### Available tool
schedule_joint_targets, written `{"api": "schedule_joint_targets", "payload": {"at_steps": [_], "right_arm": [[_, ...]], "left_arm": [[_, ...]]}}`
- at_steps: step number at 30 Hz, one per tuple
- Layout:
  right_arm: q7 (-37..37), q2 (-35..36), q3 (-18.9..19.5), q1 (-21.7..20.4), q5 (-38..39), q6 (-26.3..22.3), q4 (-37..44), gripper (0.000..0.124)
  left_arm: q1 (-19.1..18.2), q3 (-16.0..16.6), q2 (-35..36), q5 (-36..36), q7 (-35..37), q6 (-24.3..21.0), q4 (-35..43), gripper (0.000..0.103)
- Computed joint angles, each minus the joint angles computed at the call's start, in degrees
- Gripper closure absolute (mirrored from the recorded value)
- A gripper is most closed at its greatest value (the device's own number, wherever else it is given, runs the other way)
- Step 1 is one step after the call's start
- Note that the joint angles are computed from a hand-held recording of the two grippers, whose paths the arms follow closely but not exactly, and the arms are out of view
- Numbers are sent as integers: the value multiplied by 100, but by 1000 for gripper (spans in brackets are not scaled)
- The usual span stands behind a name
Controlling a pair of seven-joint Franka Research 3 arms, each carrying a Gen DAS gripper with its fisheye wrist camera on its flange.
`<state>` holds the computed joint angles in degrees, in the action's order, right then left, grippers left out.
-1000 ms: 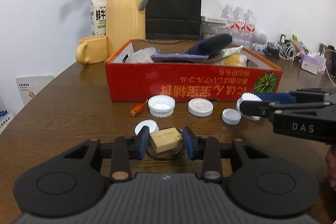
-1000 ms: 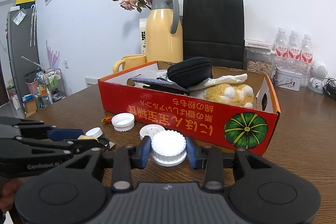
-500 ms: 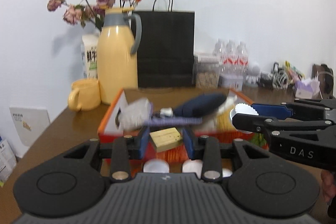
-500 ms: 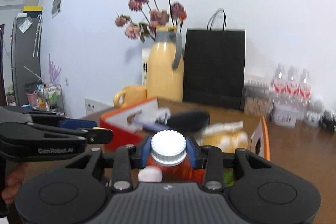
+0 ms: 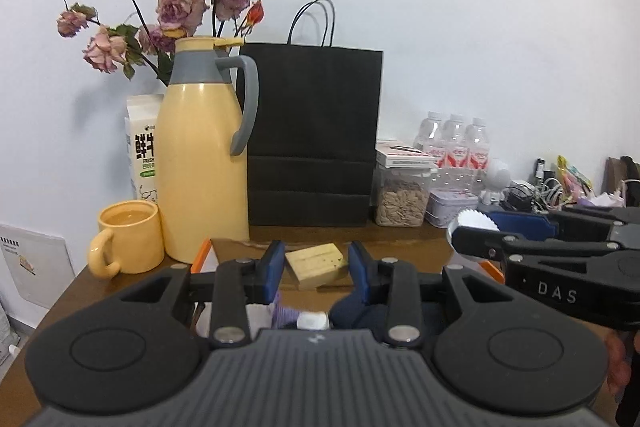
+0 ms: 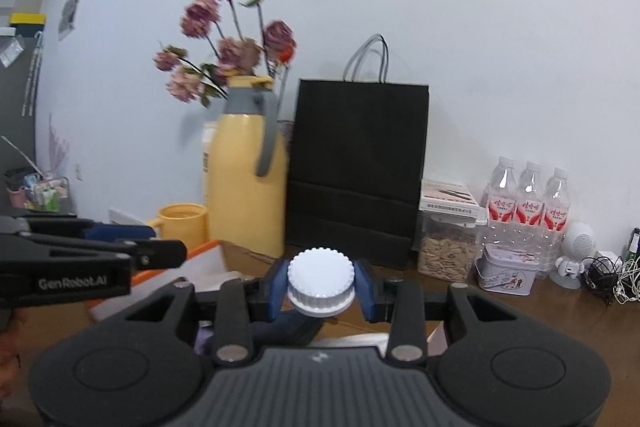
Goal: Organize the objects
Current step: 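Lower the soap and cap into the box and open both grippers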
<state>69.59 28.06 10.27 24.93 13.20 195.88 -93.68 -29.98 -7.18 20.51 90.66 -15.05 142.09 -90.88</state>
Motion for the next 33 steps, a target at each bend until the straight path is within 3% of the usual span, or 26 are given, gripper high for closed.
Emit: {"api": "schedule_joint_targets", "payload": {"at_steps": [2,12,13,15,16,17,19,21,23,33], "right_arm": [[16,250,-248,170,124,-274,430,89],[271,1192,-357,96,236,-1205,1788,89],[289,1245,-341,70,242,-1270,1859,88],[276,1281,-246,-8,251,-1286,1891,75],[270,1276,-225,-23,257,-1224,1864,60],[253,1241,-192,-48,259,-1155,1801,45],[218,1205,-163,-60,249,-1029,1722,35],[223,1163,-187,-44,251,-1006,1673,33],[209,1131,-129,-91,253,-1040,1641,21],[130,943,-94,-96,251,-961,1366,21]], "left_arm": [[62,30,254,-180,169,50,323,67],[-12,433,896,-888,666,403,997,65],[-31,467,917,-939,686,398,1009,55],[-114,565,915,-901,536,317,995,26],[-195,632,900,-781,350,188,970,4],[-297,701,875,-585,105,-1,930,0],[-361,692,844,-433,-41,-283,895,0],[-309,635,793,-422,-132,-315,839,0],[-273,588,771,-424,-163,-367,821,0],[-238,465,683,-394,0,-326,749,0]]}}
